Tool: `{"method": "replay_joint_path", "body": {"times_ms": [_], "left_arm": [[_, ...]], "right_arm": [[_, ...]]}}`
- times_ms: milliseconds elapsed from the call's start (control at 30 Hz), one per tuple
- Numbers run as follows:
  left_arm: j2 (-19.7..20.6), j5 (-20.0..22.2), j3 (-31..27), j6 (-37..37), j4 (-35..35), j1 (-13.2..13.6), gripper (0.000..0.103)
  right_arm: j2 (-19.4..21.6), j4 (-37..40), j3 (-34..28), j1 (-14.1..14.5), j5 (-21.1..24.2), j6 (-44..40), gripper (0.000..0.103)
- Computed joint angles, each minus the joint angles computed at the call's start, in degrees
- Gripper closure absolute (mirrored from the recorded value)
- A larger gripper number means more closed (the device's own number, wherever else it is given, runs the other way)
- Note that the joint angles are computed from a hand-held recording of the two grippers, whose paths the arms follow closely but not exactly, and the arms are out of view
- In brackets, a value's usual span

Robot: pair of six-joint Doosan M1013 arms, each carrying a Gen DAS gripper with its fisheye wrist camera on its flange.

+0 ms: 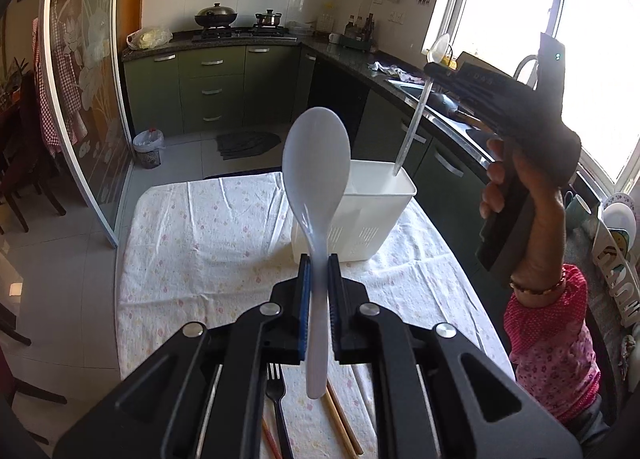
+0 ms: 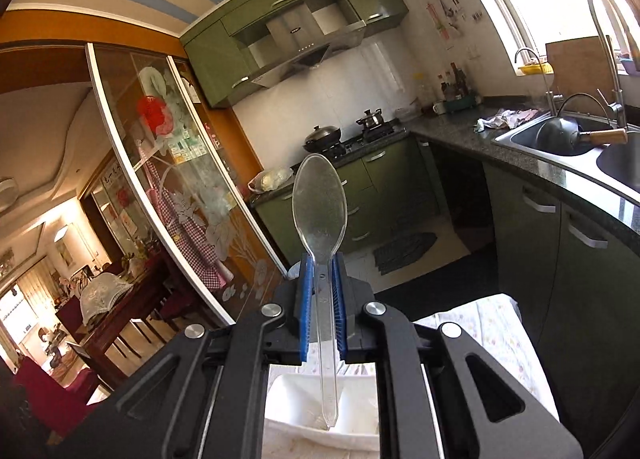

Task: Organize utensils
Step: 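Lower both spoons into the white caddy and open both grippers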

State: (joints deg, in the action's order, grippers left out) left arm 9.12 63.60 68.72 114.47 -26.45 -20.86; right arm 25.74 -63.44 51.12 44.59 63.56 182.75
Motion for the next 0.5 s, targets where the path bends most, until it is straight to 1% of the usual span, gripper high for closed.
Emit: {"method": "replay_joint_path", "body": {"times_ms": [100, 233, 400, 500], "left_arm": [[0.95, -0.66, -1.17, -0.05, -1.08, -0.3, 0.095], [2.38, -1.93, -2.97, 0.01, -2.62, -1.11, 0.095], [3.53, -5.11, -4.4, 1.12, -5.0, -2.29, 0.095], [3.59, -7.7, -4.43, 2.33, -6.56, -3.0, 0.095]], "right_arm": [[0.28, -0.03, 1.76, -0.56, -0.15, 0.9, 0.092], [0.95, -2.12, 4.6, 0.18, 0.42, 1.7, 0.092], [1.23, -3.94, 6.82, 1.35, 0.61, 3.17, 0.092], [1.24, -4.39, 7.65, 1.8, 0.78, 3.15, 0.091]]}}
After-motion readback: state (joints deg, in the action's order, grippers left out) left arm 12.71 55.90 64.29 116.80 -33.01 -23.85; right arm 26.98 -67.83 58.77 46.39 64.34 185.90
